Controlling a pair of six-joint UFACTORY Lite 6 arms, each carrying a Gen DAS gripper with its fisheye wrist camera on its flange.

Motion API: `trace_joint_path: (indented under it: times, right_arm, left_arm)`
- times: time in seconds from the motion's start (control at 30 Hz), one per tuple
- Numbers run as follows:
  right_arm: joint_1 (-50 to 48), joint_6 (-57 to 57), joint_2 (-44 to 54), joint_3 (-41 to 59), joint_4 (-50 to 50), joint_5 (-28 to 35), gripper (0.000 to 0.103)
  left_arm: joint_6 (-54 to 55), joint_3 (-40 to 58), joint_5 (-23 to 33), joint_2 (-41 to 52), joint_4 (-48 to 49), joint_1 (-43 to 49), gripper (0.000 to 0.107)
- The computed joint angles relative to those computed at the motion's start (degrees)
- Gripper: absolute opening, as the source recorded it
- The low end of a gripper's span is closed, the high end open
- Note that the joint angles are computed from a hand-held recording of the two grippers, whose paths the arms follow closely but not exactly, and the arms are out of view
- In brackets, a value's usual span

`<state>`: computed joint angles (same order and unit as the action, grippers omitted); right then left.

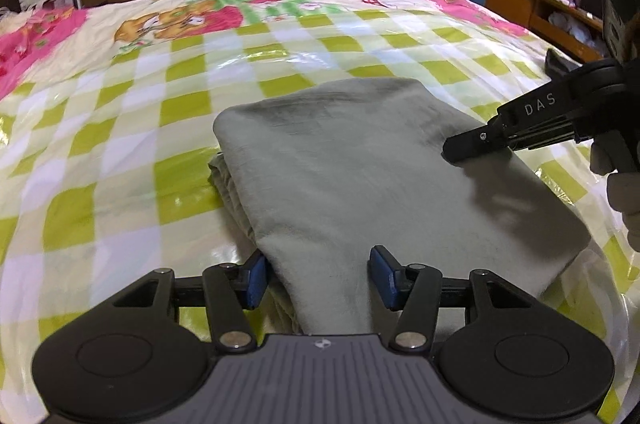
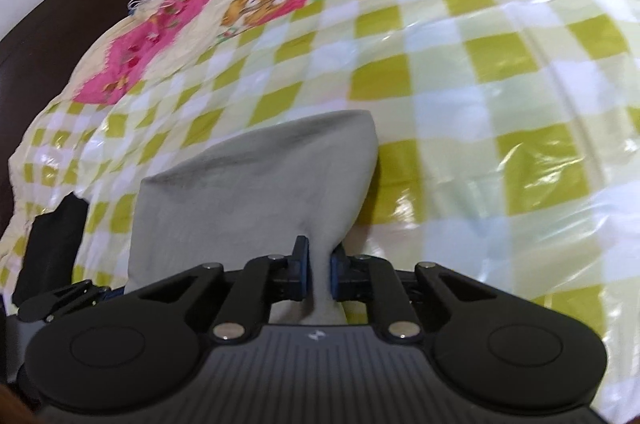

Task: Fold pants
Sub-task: 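Grasp the edge of the grey-green stack with the right tool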

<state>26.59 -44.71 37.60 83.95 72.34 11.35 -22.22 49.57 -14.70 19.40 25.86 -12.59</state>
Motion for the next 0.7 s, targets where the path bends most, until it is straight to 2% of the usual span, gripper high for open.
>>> trace_joint_path:
  times: [0.1, 0.2, 0.37, 0.7]
  right_arm:
    - [-0.49, -0.65, -0.65, -1.26, 0.33, -0.87, 0.011]
    - [-0.90, -8.51, -1.82, -4.01, 8.59, -1.29, 0.011]
    - [-1.03, -14.91, -2.51, -6.19, 15.33, -1.78, 0.011]
    - [-1.57, -18.78, -3.89, -8.39, 19.20, -2.44, 0.011]
  left_arm:
    - [4.35, 0.97, 1.13, 0.51, -4.87, -1.32, 0.064]
    - [4.95, 1.57, 1.72, 0.99, -5.69, -1.67, 0.064]
    - [11.48, 2.36, 2.78, 1.44, -12.15, -3.07, 0.064]
    - [11.25, 5.18, 3.30, 3.88, -12.08, -3.58, 0.064]
